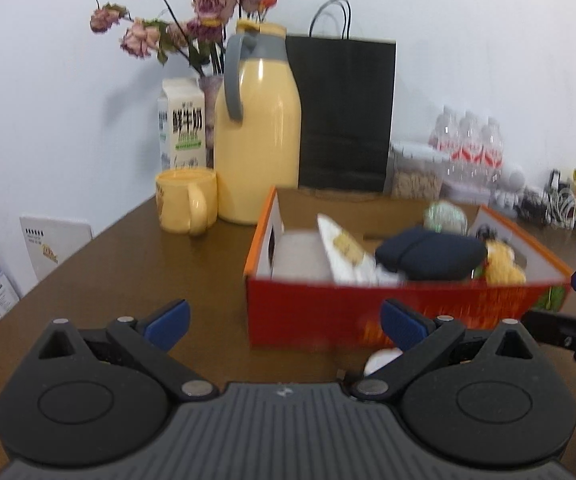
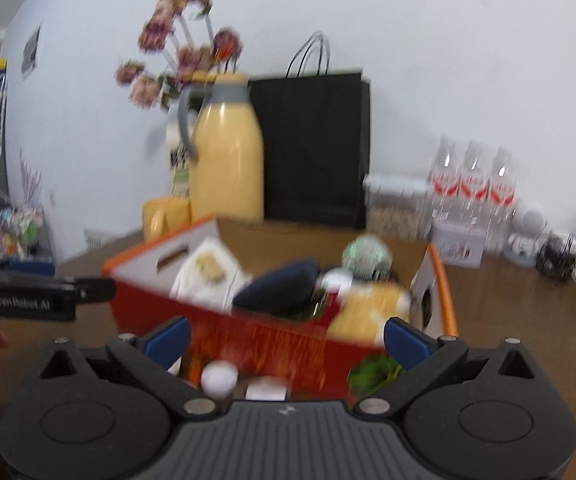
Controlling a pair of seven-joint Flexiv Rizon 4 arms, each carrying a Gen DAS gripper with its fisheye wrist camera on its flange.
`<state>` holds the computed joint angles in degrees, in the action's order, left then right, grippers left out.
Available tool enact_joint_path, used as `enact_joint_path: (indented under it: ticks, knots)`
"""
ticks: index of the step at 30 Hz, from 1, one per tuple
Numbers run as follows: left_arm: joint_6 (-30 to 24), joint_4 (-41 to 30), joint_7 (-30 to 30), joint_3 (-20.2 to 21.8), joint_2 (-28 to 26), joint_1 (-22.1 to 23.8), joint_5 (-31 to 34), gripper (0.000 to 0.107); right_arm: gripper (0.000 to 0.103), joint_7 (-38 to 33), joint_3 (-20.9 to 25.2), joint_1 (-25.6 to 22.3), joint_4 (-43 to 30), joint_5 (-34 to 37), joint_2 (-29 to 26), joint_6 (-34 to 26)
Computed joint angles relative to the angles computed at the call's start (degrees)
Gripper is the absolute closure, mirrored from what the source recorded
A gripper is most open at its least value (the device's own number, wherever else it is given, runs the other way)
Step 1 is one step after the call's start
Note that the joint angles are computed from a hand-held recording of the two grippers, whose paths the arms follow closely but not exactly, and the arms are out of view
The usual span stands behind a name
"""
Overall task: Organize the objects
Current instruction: 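Withdraw both tools from the box toward the remaining caps, then grasp a small white cap with the right tool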
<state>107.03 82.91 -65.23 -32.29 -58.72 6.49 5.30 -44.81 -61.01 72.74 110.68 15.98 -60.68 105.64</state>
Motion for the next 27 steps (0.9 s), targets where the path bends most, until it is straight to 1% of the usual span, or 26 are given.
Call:
enact_joint_path:
  ticks: [4,7,12,15,18,20,21,23,24,26,27]
  knots:
    - [-1.6,1.6,0.4,1.6,0.9,0.1,-0.6,0.004,0.0,-0.9,3.3,-0.9,0.5,-2.0,2.5,-1.4]
    - [-3.0,2.1,0.9,2.6,1.2,-0.3,-2.1,0.004,0.0,-0.6,4.9,-1.6,0.3,-3.5,3.5,-3.0]
    - [-4.5,2.0,2.3,2.9,1.2,-0.7,-4.1,0.004,0.0,-0.3,7.4,-3.0,-0.1,-6.0,4.8,-3.2]
    - [-4.7,2.1,3.0,2.8,1.1,-0.8,-5.0,0.004,0.0,-0.3,8.1,-3.5,-0.6,-7.1,4.9,-4.2]
    - [-5.1,2.1,3.6,2.2,1.0,-0.5,-5.6,0.004,0.004,0.5,8.0,-3.6,-0.6,-7.9,5.0,-5.1]
    - [-5.5,2.0,3.9,2.2,0.9,-0.6,-6.1,0.004,0.018,1.4,8.1,-3.9,-0.7,-8.3,5.1,-5.9]
    - [-5.6,2.0,4.1,2.0,0.9,-0.5,-6.3,0.004,0.022,1.8,8.4,-4.2,-0.7,-8.7,5.4,-6.2]
    - [-5.6,2.2,4.5,1.6,0.8,-0.3,-6.5,0.004,0.038,2.3,9.3,-5.2,-0.9,-9.7,6.1,-6.7]
    - [-5.6,2.3,4.6,1.4,0.8,-0.2,-6.6,0.004,0.042,2.5,9.7,-5.7,-1.1,-10.3,6.3,-7.1]
    - [-5.4,2.4,4.8,1.1,0.7,0.0,-6.6,0.004,0.058,3.0,10.4,-6.7,-1.5,-11.3,6.6,-7.2]
    - [-5.4,2.5,4.9,0.9,0.7,0.1,-6.7,0.004,0.06,3.3,10.7,-7.3,-1.8,-11.6,6.6,-6.9]
